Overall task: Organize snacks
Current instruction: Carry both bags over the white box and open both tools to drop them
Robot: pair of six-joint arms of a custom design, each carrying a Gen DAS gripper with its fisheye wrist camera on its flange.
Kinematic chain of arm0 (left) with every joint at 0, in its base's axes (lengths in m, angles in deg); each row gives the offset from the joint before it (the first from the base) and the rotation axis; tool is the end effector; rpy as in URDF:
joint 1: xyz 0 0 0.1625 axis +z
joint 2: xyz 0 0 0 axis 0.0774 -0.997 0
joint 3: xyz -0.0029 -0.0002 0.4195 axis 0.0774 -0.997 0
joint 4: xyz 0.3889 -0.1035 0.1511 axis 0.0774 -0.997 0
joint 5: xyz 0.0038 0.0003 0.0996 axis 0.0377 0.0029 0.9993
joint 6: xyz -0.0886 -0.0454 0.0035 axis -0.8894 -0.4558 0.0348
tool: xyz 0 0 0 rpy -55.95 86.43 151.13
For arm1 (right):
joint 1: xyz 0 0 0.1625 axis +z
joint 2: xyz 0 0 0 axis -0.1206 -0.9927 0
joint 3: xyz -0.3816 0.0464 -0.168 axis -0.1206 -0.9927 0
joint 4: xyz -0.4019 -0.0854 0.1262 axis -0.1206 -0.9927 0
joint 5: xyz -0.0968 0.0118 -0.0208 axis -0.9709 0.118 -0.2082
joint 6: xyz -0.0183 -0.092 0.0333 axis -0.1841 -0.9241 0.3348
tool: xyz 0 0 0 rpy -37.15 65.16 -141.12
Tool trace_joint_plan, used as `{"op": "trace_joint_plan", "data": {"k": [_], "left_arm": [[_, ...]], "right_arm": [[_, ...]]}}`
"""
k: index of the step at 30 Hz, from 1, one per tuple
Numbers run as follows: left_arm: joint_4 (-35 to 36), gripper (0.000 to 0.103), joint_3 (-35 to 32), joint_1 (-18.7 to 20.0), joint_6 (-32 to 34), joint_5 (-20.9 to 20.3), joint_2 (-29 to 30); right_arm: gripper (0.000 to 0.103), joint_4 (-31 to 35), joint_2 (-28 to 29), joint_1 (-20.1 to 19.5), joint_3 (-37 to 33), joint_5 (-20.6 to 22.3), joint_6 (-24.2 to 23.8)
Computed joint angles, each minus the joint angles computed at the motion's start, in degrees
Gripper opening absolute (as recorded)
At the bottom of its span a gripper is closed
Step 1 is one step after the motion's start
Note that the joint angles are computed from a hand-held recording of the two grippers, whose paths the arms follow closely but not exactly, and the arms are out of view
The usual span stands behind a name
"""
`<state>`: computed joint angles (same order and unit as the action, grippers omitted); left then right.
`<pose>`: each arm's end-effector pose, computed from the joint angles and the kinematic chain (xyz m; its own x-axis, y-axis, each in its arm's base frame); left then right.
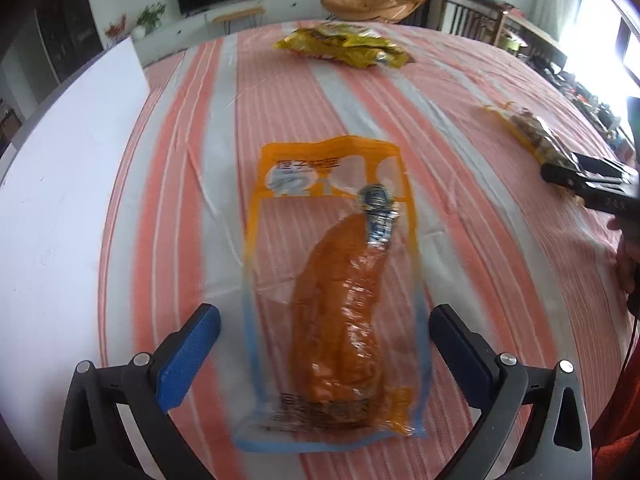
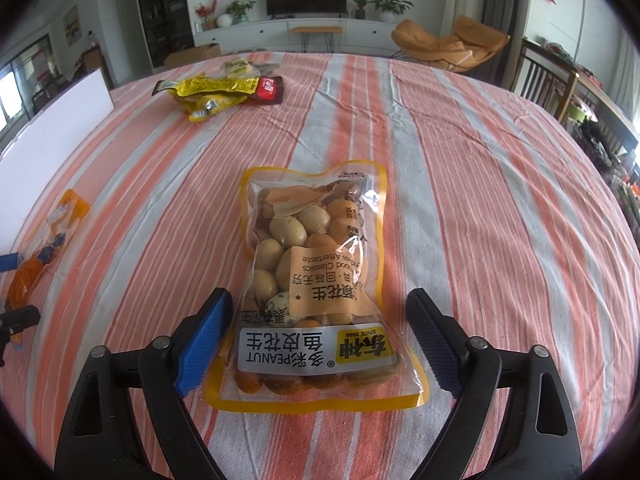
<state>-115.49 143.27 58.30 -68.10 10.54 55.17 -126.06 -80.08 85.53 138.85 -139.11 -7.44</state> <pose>-0.1858 -0.7707 0.0700 -0.5846 0.5841 -0.5631 0.6907 0.7225 0.0323 -0.0492 -0.6730 0.2777 -0.6965 0.1308 0.7055 -0.3638 0.7832 -0.5043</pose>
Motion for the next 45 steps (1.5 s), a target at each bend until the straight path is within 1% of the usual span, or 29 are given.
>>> {"op": "trace_joint_plan", "data": {"k": [2, 4, 5, 6, 7, 8, 9, 10, 11, 12, 14, 15, 16, 17, 19, 22, 26, 28, 30, 32, 34, 35, 36, 37, 39, 40, 41, 43, 45], "left_arm": [[1.6, 0.103, -1.1, -0.2, -2.0, 1.0, 0.5], [1.1, 0.1, -1.0, -0.4, -2.5, 1.3, 0.7], [-1.0, 0.086, 0.1, -0.5, -1.4, 0.6, 0.3], [-3.7, 0.076, 1.6, -0.8, 0.3, 0.1, -0.2], [-4.4, 0.075, 2.2, -1.1, 0.8, 0.7, -0.3], [-5.9, 0.068, 3.0, -1.2, 1.7, 0.6, -0.6], [-7.0, 0.057, 3.5, -1.1, 2.2, -0.2, -1.0], [-7.6, 0.054, 3.9, -0.9, 1.7, -1.3, -1.7], [-7.1, 0.044, 3.8, -0.5, -0.4, -3.5, -2.4], [-5.6, 0.036, 3.3, 0.5, -3.5, -7.2, -3.3], [-4.1, 0.036, 2.4, 2.1, -7.8, -11.3, -4.0], [-4.6, 0.035, 2.7, 2.6, -8.6, -12.6, -4.3], [-5.9, 0.035, 3.4, 3.4, -9.5, -14.8, -4.9], [-6.5, 0.035, 4.0, 3.7, -10.2, -15.8, -5.3], [-8.2, 0.035, 5.5, 4.4, -12.1, -18.9, -6.7], [-10.1, 0.035, 7.1, 5.1, -14.8, -23.7, -8.9], [-13.0, 0.035, 8.3, 5.2, -17.6, -30.2, -13.1], [-14.3, 0.035, 8.1, 5.3, -17.9, -31.5, -15.2], [-15.2, 0.035, 7.6, 5.5, -17.6, -30.0, -17.7], [-15.3, 0.035, 6.8, 5.4, -15.9, -25.2, -19.7], [-16.0, 0.036, 6.2, 5.0, -13.4, -15.4, -21.1], [-16.0, 0.037, 5.7, 5.0, -12.8, -12.3, -21.3], [-15.9, 0.042, 5.0, 5.3, -12.1, -8.7, -21.5], [-15.5, 0.048, 4.3, 5.6, -11.9, -6.4, -21.4], [-14.4, 0.076, 2.6, 6.4, -12.4, 0.9, -20.6], [-14.8, 0.082, 2.8, 6.9, -12.4, 2.8, -20.8], [-15.5, 0.084, 2.9, 7.3, -12.2, 5.1, -20.8], [-16.9, 0.084, 4.2, 7.8, -12.4, 7.6, -21.3], [-19.4, 0.085, 6.4, 8.3, -12.7, 7.1, -22.5]], "right_arm": [[0.096, 1.3, -0.2, -0.2, -0.1, 0.7, 0.1], [0.097, 3.3, -0.2, 0.0, -0.8, 0.1, -0.1], [0.097, 5.5, -0.5, 0.1, -1.3, -0.4, 0.4], [0.097, 8.7, -0.7, 0.4, -2.1, -1.5, 1.4], [0.095, 12.3, -1.0, 0.8, -3.0, -2.9, 2.6], [0.092, 16.1, -1.4, 1.2, -3.8, -4.0, 4.2], [0.069, 18.3, -1.9, 1.3, -4.1, -4.3, 5.4], [0.07, 18.6, -2.4, 1.5, -3.9, -4.8, 5.9], [0.07, 20.2, -2.9, 1.6, -4.0, -5.3, 7.2], [0.069, 21.3, -3.7, 1.5, -3.7, -4.3, 8.5], [0.069, 22.7, -6.1, 0.9, -2.0, 0.4, 11.5], [0.069, 23.1, -7.1, 0.7, -1.3, 2.5, 12.7], [0.069, 23.5, -8.2, 0.4, -0.5, 5.5, 14.0], [0.069, 23.8, -9.1, 0.1, 0.3, 8.2, 15.0], [0.069, 24.1, -10.1, 0.1, 1.0, 11.9, 16.5], [0.069, 25.5, -10.8, 0.5, 1.3, 15.2, 18.2], [0.069, 28.2, -10.0, 2.7, -0.3, 17.3, 20.0], [0.069, 29.5, -9.4, 4.6, -1.4, 19.1, 20.5], [0.07, 30.6, -7.6, 7.2, -3.6, 22.0, 21.0], [0.07, 32.0, -5.1, 10.1, -6.3, 24.6, 20.8], [0.07, 34.3, -1.4, 13.4, -10.1, 26.8, 20.5], [0.07, 35.8, 1.1, 15.2, -12.8, 28.0, 20.4], [0.07, 37.0, 3.2, 16.5, -14.9, 28.7, 20.4], [0.071, 38.4, 6.0, 18.1, -17.8, 29.3, 20.1], [0.076, 38.4, 11.6, 21.0, -23.0, 29.7, 18.7], [0.085, 38.1, 14.0, 22.0, -25.2, 29.5, 17.7], [0.089, 38.3, 16.0, 22.9, -27.2, 28.7, 17.2], [0.09, 39.2, 19.4, 24.2, -30.9, 25.1, 17.7], [0.09, 37.2, 19.4, 24.0, -30.1, 25.3, 17.9]]}}
